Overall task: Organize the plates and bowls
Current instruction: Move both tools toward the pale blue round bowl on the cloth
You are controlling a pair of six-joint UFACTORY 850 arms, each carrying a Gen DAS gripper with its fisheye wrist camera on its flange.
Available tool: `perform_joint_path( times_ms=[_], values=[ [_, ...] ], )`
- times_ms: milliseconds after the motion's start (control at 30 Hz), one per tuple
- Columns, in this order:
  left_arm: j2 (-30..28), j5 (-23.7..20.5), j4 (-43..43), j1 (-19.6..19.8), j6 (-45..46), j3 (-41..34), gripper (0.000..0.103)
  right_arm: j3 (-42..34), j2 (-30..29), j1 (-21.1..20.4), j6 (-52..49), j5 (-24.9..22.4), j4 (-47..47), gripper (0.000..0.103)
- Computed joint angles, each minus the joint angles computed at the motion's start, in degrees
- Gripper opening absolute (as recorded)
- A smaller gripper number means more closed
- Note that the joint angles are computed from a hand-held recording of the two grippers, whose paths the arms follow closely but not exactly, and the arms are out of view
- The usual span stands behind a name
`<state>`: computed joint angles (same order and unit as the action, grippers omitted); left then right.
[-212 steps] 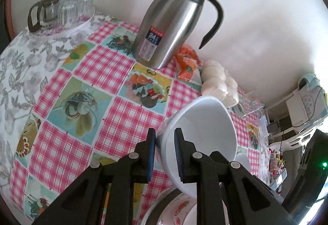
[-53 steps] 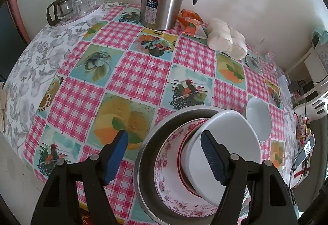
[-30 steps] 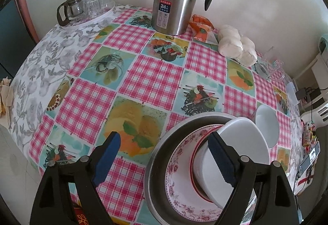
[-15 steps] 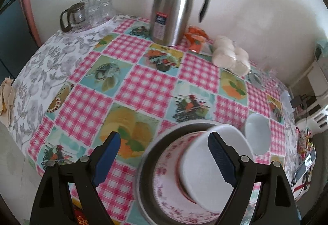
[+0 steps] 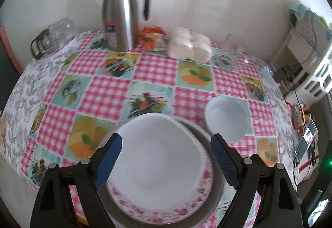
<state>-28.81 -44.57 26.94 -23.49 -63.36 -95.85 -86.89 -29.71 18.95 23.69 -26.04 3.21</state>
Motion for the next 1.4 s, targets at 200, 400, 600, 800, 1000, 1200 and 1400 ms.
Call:
perform_joint_path(
  times_ms=[200, 400, 600, 800, 1000, 1200, 1400],
  values=[
    [-5.1, -1.2, -0.6, -1.4, 3.3, -7.2, 0.088, -0.3, -0.8, -2.2, -0.4, -1.1, 1.8, 0.103],
    [-10.5, -3.0, -1.6, -2.4, 7.1, -14.3, 0.088, -1.3, -1.9, -3.1, 0.9, -1.8, 0.9, 0.103],
    [-16.2, -6.7, -5.4, -2.5, 11.5, -21.5, 0.088, -2.3, -3.2, -3.9, 0.6, -2.3, 1.5, 0.103],
    [-21.2, -9.9, -6.6, -2.0, 13.5, -28.7, 0.088, -4.1, -5.0, -4.3, -0.6, -3.1, 3.0, 0.103],
    [-24.8, -11.5, -8.5, -1.1, 14.2, -33.7, 0.088, -7.2, -7.8, -4.4, -2.3, -3.7, 4.5, 0.103],
    [-29.2, -14.8, -10.0, -0.6, 14.9, -39.3, 0.088, -10.9, -11.3, -4.2, -5.5, -5.5, 6.4, 0.103],
    [-32.1, -16.5, -10.1, -0.5, 15.7, -43.0, 0.088, -13.1, -13.2, -3.8, -8.4, -5.3, 8.3, 0.101]
  ],
)
